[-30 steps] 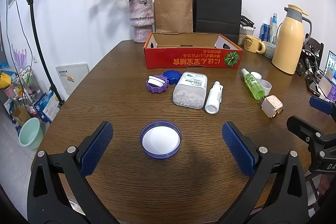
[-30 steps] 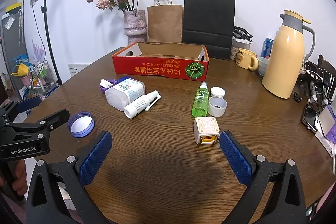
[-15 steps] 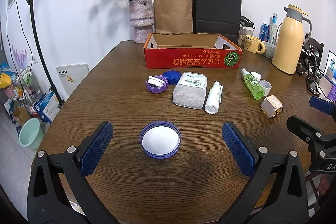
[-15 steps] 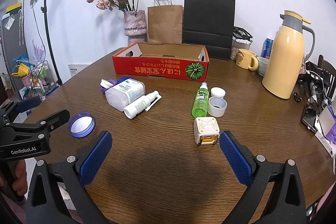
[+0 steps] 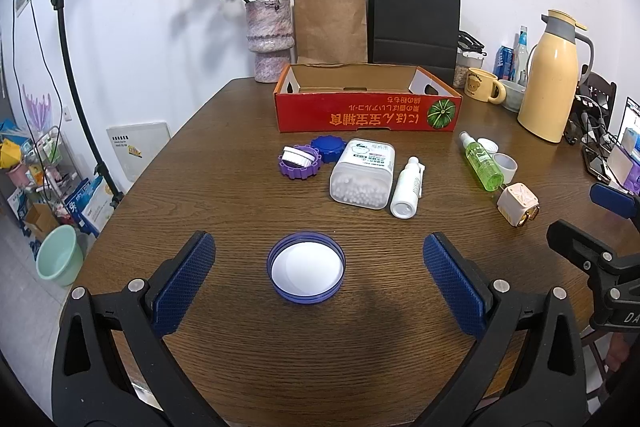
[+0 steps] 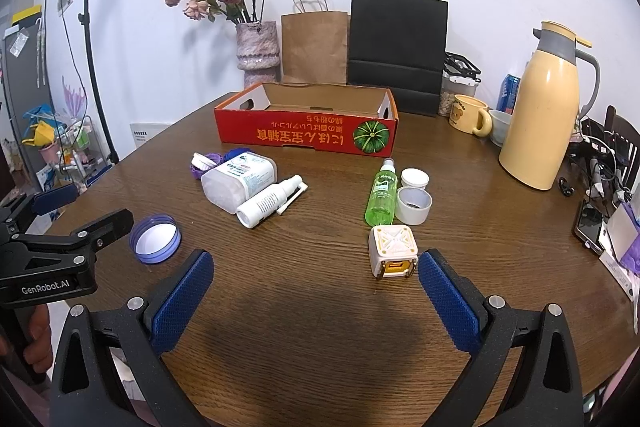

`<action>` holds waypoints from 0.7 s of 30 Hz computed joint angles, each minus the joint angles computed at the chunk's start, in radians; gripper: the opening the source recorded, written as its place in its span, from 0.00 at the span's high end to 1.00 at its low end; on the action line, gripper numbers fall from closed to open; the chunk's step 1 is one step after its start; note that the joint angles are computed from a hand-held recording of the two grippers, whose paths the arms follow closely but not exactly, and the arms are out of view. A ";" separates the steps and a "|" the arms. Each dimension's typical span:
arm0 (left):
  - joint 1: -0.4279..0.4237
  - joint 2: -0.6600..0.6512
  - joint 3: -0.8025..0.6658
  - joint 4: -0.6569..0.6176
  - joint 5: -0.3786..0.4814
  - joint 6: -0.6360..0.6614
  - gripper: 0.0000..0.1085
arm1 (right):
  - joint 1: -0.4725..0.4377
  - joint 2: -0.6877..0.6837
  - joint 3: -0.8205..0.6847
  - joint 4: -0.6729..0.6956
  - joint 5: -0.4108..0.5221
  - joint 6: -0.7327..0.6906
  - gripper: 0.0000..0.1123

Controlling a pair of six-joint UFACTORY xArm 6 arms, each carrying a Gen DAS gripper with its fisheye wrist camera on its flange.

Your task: Organize rigid objects

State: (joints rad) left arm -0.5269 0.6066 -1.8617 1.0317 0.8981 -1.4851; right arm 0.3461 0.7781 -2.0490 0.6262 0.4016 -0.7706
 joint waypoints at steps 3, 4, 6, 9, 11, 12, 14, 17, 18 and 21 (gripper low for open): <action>0.000 -0.001 0.001 0.000 0.000 -0.001 0.05 | 0.001 -0.001 0.003 0.001 -0.002 -0.001 0.08; 0.000 -0.001 0.001 0.002 0.000 -0.002 0.05 | 0.000 -0.001 0.002 0.001 -0.002 -0.001 0.08; 0.000 -0.001 0.000 0.001 0.001 -0.001 0.05 | 0.001 -0.001 0.003 0.002 -0.002 -0.002 0.08; 0.000 -0.001 0.001 0.001 0.000 0.000 0.05 | 0.001 -0.002 0.003 0.001 -0.002 -0.001 0.08; 0.000 -0.001 0.001 0.002 0.000 -0.001 0.05 | 0.001 -0.002 0.003 0.001 -0.002 -0.001 0.08; 0.000 0.000 0.001 0.001 0.000 -0.001 0.05 | 0.001 -0.002 0.004 0.001 -0.003 -0.001 0.08; 0.000 0.000 0.001 0.001 0.000 -0.001 0.05 | 0.000 -0.002 0.004 0.001 -0.003 -0.001 0.08; 0.000 -0.001 0.001 0.000 -0.001 -0.002 0.05 | 0.000 -0.002 0.004 0.002 -0.003 -0.002 0.08; 0.000 -0.001 0.000 -0.001 0.000 0.000 0.05 | 0.001 -0.003 0.005 0.002 -0.004 -0.003 0.08; 0.001 -0.002 0.001 -0.001 -0.001 0.000 0.05 | 0.001 -0.003 0.007 0.004 -0.005 -0.005 0.08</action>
State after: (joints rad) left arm -0.5262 0.6048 -1.8606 1.0307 0.8968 -1.4849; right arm 0.3468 0.7751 -2.0425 0.6300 0.3963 -0.7759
